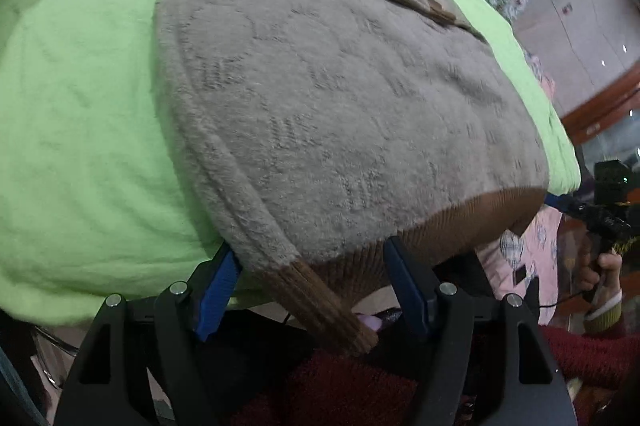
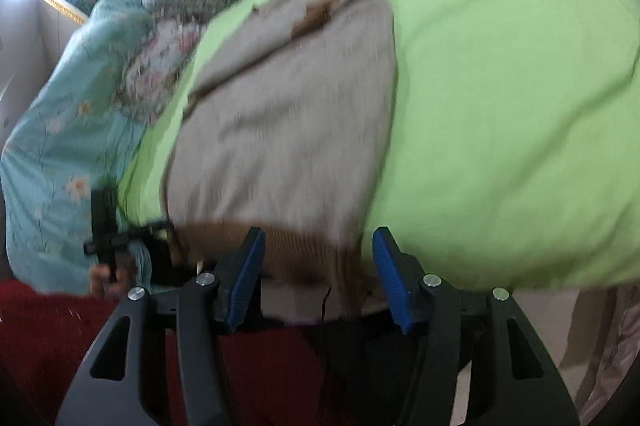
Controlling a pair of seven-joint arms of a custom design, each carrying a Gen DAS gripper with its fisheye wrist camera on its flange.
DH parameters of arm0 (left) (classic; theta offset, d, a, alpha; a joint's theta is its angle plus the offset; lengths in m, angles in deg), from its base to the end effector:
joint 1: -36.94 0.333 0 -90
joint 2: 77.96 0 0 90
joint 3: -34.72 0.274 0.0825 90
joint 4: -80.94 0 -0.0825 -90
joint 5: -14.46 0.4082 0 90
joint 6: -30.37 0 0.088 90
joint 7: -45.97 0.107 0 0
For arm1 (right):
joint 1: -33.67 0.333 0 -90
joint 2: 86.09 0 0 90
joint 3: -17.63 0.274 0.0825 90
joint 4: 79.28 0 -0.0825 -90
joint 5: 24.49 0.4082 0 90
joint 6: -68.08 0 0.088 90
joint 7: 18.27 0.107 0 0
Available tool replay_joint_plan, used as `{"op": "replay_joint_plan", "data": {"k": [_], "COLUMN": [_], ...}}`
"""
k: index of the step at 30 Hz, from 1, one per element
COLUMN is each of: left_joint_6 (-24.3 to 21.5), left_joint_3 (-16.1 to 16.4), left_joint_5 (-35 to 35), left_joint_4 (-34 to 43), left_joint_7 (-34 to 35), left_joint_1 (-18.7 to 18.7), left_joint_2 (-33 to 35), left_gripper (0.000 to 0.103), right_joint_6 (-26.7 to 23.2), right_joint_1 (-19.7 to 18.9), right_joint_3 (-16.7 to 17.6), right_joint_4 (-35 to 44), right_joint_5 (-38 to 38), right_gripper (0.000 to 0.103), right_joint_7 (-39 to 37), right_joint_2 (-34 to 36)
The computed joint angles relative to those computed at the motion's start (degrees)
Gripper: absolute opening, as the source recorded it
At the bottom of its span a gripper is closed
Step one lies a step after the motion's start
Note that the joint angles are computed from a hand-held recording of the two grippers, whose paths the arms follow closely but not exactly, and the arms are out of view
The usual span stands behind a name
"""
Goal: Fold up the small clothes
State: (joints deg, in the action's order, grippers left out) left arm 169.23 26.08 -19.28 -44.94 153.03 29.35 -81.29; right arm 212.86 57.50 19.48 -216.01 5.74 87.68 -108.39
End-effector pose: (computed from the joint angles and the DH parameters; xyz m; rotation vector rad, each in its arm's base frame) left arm 0.5464 -0.1617 0.3835 1.8726 -2.2621 0.7573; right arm 0.4594 0.2158 0.4749 -1.6002 1.9216 0.1947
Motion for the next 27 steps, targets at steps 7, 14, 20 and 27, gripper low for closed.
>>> {"op": "replay_joint_plan", "data": {"k": [7, 14, 20, 27], "left_joint_6": [-5.3, -7.4, -13.1, -10.5], "left_joint_3": [0.5, 1.0, 0.3, 0.7], "left_joint_5": [-1.1, -2.2, -0.6, -8.5], "left_joint_4": [3.6, 3.8, 7.4, 3.6], "left_joint_7": [3.5, 3.3, 2.3, 9.0], "left_joint_1": [1.3, 2.8, 3.6, 4.9], "left_joint_2": [2.6, 2.7, 5.7, 2.9], "left_gripper": [0.063, 0.033, 0.043, 0.008], "right_joint_6": [0.9, 2.1, 4.5, 10.7], "right_joint_1": [2.2, 2.4, 6.4, 7.5], "right_joint_3": [-1.0, -0.9, -3.2, -3.8], "right_joint_4": [2.5, -0.8, 0.7, -0.3], "right_joint_5": [6.8, 8.1, 20.6, 35.0], "right_gripper": [0.059, 0.009, 0.009, 0.009], "right_joint_7": [-8.5, -12.1, -24.1, -33.4], "right_joint_2": [5.9, 1.9, 1.7, -0.5]}}
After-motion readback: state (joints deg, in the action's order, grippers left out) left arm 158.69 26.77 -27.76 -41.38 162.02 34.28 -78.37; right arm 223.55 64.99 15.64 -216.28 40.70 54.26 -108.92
